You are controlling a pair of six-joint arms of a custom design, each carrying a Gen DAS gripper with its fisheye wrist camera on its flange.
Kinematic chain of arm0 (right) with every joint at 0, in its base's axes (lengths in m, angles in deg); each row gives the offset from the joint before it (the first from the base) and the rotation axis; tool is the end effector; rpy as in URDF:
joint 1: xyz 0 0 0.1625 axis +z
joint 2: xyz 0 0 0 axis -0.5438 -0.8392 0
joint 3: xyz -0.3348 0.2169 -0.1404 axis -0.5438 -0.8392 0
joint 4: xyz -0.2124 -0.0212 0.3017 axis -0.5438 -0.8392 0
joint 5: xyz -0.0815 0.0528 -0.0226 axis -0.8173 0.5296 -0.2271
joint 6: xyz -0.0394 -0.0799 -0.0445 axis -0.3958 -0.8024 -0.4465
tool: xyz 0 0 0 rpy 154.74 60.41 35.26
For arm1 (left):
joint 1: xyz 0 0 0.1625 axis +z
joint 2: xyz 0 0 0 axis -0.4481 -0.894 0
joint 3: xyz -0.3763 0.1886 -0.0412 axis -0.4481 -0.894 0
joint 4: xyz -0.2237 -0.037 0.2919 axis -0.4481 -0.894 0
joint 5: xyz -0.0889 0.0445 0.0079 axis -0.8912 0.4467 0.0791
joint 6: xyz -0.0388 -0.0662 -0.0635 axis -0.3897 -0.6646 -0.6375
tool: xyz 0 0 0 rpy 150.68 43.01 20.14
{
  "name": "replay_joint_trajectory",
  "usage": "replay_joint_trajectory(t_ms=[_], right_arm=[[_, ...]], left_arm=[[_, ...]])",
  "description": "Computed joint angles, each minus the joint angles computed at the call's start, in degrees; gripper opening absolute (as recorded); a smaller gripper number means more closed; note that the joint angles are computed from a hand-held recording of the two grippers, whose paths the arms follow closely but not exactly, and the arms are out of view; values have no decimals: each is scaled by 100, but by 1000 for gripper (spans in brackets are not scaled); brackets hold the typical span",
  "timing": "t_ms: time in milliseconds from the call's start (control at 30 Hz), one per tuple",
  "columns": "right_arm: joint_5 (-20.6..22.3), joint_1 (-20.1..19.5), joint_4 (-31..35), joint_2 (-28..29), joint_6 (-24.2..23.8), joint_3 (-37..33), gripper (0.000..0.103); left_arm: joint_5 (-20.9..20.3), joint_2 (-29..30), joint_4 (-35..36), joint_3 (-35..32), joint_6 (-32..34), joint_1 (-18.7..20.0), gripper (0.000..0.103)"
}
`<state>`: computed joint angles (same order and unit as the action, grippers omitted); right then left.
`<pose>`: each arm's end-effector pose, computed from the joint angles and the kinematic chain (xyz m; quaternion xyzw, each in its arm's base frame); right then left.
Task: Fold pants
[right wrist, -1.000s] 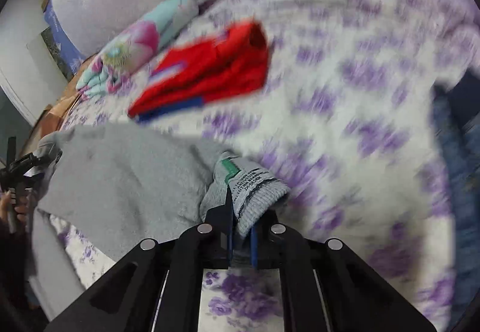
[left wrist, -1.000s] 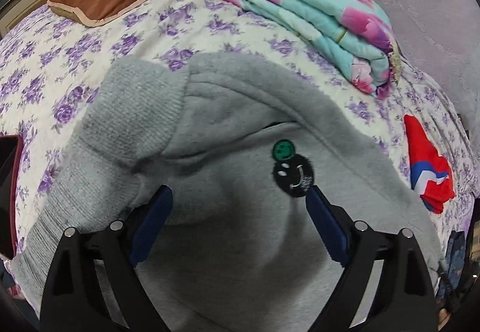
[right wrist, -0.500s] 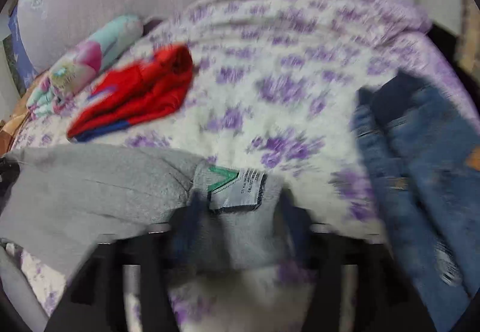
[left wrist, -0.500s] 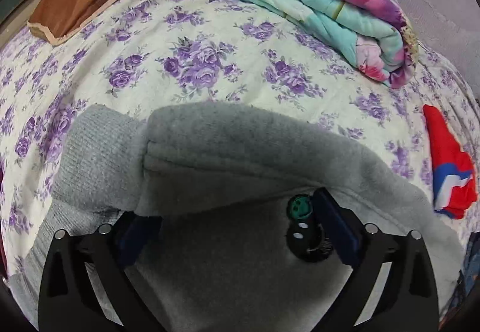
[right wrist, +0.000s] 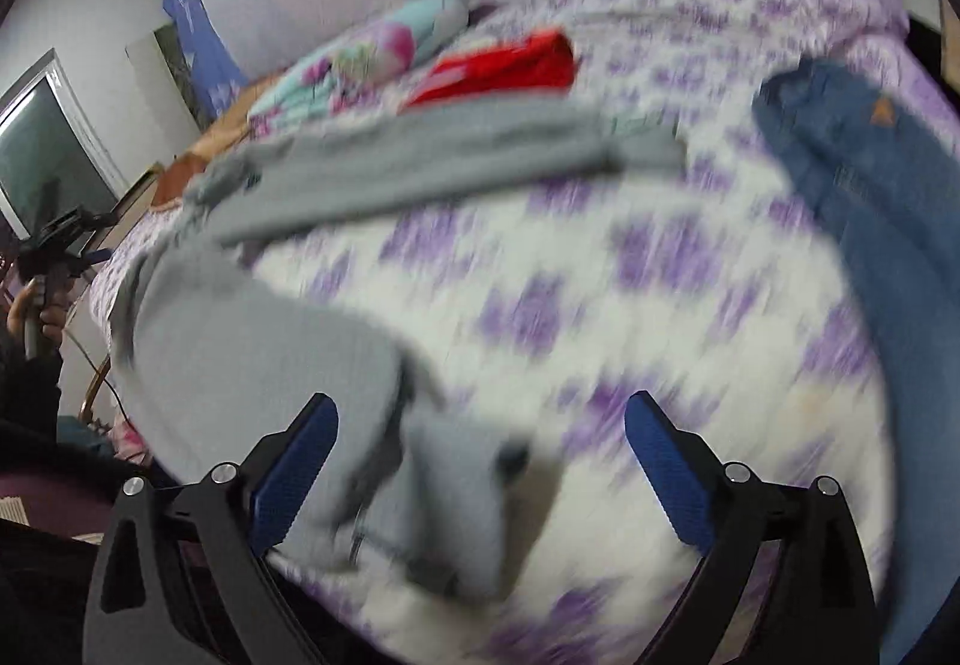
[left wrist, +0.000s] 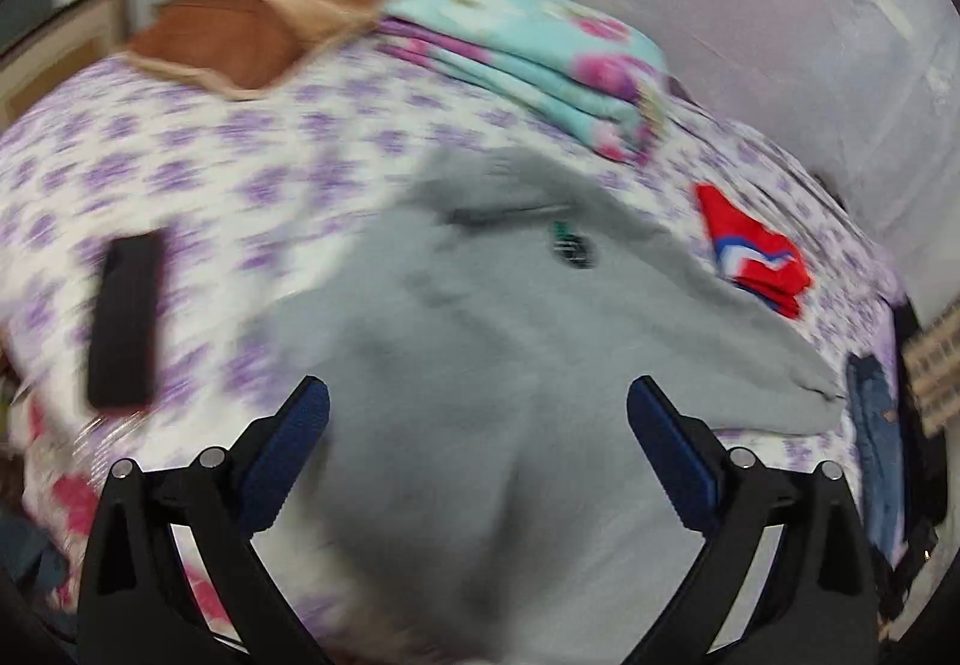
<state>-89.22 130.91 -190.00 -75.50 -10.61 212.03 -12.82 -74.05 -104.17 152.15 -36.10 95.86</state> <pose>0.1512 -0.4393 0.1766 0.0781 -0.9137 0.3284 0.2261 -0.0331 -0.6343 0.4193 0.0613 0.9154 -0.3073 0.2527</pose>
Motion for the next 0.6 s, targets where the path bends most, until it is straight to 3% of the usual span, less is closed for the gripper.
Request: replay_joint_trajectory(t_ms=[33,67,133,167,233,300,367,433,533,600], right_arm=[[142,-58,37,59,35,42,85],[361,-144,259,147,14,17,41],[543,-161,316,267,-23,-11,21],[356,-11,157,361,-193,-57,16],[200,182,-20,299,-340,-110,13],[-50,359,-257,133,-418,-87,13],[-484,560,-515,-116,-515,-47,13],[-636,617,-527,-478,-467,103,13],[-574,290,210,-955,-23,365,14],[-606,-109,472,-872,201,412,24]], left_arm=[[97,-88,-87,112,5,39,97],[247,-178,-200,275,-19,71,97],[559,-252,-358,497,-123,186,97],[595,-234,-425,532,-142,247,97],[643,-105,-589,566,-221,347,97],[382,19,-526,524,-315,414,97],[275,100,-484,545,-338,389,97],[291,165,-490,665,-257,294,97],[388,255,-346,821,-478,227,97],[481,287,-515,956,-487,230,97]])
